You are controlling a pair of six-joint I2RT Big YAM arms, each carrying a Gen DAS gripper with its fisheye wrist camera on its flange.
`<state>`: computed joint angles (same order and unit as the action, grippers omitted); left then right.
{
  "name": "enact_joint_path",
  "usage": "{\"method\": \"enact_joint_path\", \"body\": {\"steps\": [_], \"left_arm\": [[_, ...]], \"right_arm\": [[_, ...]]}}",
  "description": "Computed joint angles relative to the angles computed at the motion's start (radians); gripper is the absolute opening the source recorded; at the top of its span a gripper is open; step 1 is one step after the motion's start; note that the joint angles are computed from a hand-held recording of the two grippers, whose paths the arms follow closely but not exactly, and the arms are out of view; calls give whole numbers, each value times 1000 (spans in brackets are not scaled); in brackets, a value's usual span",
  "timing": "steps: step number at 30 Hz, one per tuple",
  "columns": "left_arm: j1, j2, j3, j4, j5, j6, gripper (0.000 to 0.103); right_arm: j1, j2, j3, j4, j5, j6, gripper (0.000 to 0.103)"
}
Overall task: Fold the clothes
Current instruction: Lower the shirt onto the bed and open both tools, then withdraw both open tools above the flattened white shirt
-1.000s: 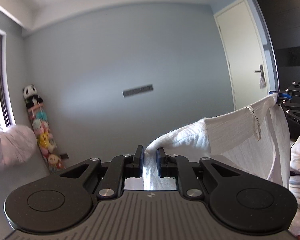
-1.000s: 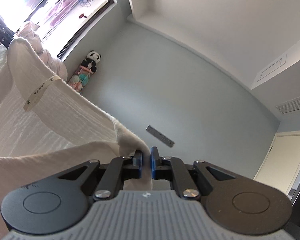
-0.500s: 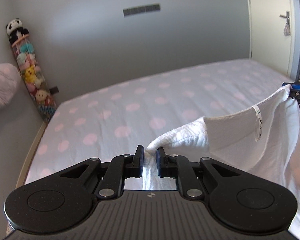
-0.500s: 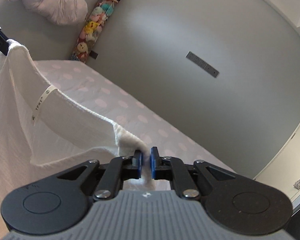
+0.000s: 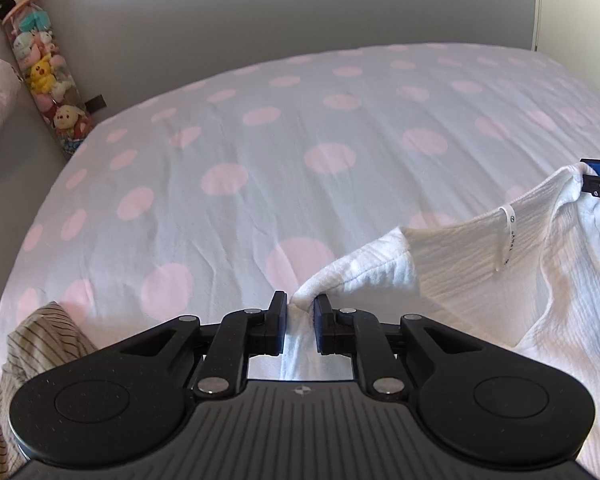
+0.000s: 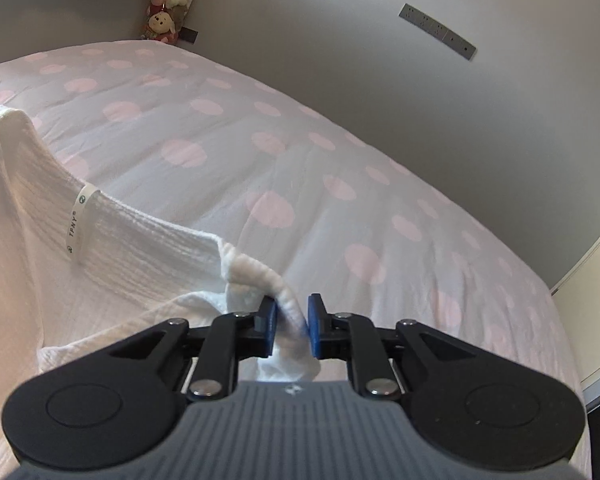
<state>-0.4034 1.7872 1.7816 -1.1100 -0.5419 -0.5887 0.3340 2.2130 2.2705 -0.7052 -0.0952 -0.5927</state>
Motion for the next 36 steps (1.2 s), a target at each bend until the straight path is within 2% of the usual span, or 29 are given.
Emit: {"method": "enact_joint_path", "body": {"steps": [2, 4, 5, 10, 15, 18, 23, 28, 36], "left_arm": [[10, 13, -1, -1, 18, -16, 13], [17, 13, -11, 4, 46, -49, 14], [21, 11, -18, 8, 68, -63, 17], [1, -43, -88, 31, 86, -115, 29], [-57, -149, -217, 50, 86, -219, 36], [-117, -218, -295, 9, 56, -306, 38], [-224, -315, -406, -78, 69, -510, 38], [-303, -408, -519, -119, 151, -682, 39], [-384, -482, -624, -163, 283, -886, 43]], "right_arm": [[0, 30, 43, -30, 0, 1, 23], [-1, 59, 84, -59, -1, 1, 38], [-1, 74, 106, -75, -1, 1, 49], [-24, -6, -11, -56, -38, 23, 51], [-64, -176, -261, -25, -95, 41, 51], [-96, -303, -443, -10, -141, 48, 53], [-147, -501, -716, 18, -190, 47, 54], [-199, -655, -912, 33, -224, 114, 59], [-257, -811, -1151, 182, -227, 268, 62]]}}
